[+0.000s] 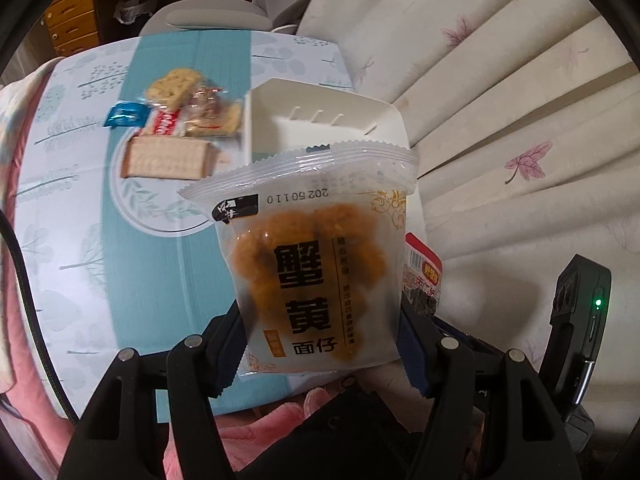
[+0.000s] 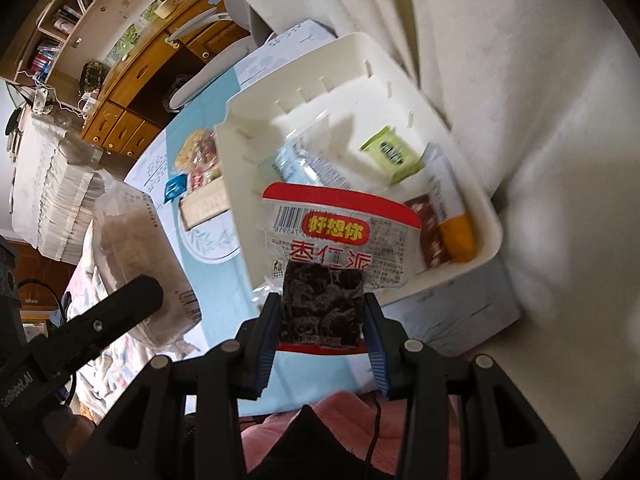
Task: Organize snacks
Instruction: 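Carry both packs over the white tray and open both grippers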
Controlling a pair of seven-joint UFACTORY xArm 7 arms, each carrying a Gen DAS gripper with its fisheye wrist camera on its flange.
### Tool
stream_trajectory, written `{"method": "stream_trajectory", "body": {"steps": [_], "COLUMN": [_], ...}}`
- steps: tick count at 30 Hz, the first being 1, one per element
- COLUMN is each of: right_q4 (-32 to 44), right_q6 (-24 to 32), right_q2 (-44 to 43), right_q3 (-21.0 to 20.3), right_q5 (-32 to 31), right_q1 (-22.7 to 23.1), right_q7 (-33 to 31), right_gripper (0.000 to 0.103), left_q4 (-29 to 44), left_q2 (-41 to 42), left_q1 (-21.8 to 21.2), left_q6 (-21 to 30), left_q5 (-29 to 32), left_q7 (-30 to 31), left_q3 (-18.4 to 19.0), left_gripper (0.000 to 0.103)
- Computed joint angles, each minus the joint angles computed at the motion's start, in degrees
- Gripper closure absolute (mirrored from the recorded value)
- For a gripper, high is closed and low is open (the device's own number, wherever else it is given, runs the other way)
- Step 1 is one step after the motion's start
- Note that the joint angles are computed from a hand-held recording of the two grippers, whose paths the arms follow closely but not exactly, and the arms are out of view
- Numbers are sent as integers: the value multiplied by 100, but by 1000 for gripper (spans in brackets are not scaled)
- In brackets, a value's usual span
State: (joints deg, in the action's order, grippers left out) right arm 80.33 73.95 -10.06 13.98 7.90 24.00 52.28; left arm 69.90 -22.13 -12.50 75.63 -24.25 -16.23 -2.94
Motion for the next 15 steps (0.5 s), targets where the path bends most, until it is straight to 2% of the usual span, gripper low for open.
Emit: {"method": "stream_trajectory", "body": {"steps": [4, 11, 15], "right_q4": [-19, 54, 63], "right_q6": [115, 353, 376], "right_q2": [13, 135, 187], "right_q3": [-168, -356, -395], "right_q5": [40, 105, 180], "right_q1": [-111, -341, -428], "right_q7": [-434, -1191, -1431], "right_gripper": [63, 63, 62], "left_q4": [74, 128, 187], "left_q2": [246, 599, 713], "left_q1": [-89, -239, -298], "left_q6": [-342, -754, -807], "left_q5": [36, 146, 300], "left_q7": [-211, -695, -904], "left_q3": [-214, -382, -436], "left_gripper": [37, 36, 22]}}
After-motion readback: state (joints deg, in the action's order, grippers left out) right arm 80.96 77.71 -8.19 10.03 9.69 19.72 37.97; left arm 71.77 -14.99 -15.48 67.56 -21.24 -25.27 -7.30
